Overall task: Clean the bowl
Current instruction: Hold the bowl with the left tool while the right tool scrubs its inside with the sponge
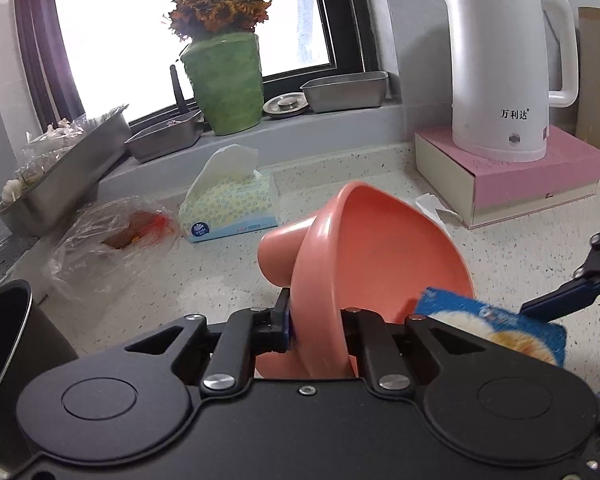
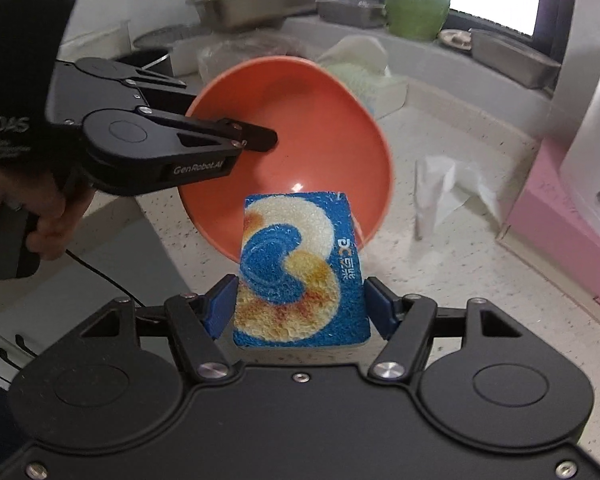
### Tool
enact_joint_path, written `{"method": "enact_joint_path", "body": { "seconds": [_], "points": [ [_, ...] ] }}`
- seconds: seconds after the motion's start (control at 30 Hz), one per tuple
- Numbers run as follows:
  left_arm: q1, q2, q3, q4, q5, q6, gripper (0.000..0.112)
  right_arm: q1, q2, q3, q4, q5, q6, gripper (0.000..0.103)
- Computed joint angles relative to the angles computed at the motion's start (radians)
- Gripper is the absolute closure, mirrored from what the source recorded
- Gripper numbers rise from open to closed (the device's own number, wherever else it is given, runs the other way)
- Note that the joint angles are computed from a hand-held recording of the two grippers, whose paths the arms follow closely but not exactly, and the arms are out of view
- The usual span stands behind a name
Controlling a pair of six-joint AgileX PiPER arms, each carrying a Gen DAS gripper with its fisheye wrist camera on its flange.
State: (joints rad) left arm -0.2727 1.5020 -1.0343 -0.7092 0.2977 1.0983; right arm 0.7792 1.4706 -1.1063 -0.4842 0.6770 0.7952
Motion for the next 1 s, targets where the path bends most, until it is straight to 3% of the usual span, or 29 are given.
{"method": "enact_joint_path", "body": {
  "seconds": [0.23, 0.5, 0.7, 1.0],
  "points": [
    [-0.001, -0.034, 0.05, -0.077, -0.017, 0.099, 0.1, 0.039, 0.033, -0.065, 0.036, 0.042, -0.016, 0.032],
    [0.006, -0.035, 0.054, -0.069, -0.009, 0.097, 0.101, 0.027, 0.079, -0.103, 0.021, 0.101, -0.045, 0.032],
    [0.009, -0.035, 0.056, -0.046, -0.006, 0.072, 0.102, 0.03, 0.095, -0.125, -0.061, 0.146, -0.075, 0.031],
    [0.01, -0.028, 0.043, -0.003, 0.007, 0.033, 0.101, 0.143, 0.11, -0.152, -0.315, 0.219, -0.148, 0.031]
  ]
}}
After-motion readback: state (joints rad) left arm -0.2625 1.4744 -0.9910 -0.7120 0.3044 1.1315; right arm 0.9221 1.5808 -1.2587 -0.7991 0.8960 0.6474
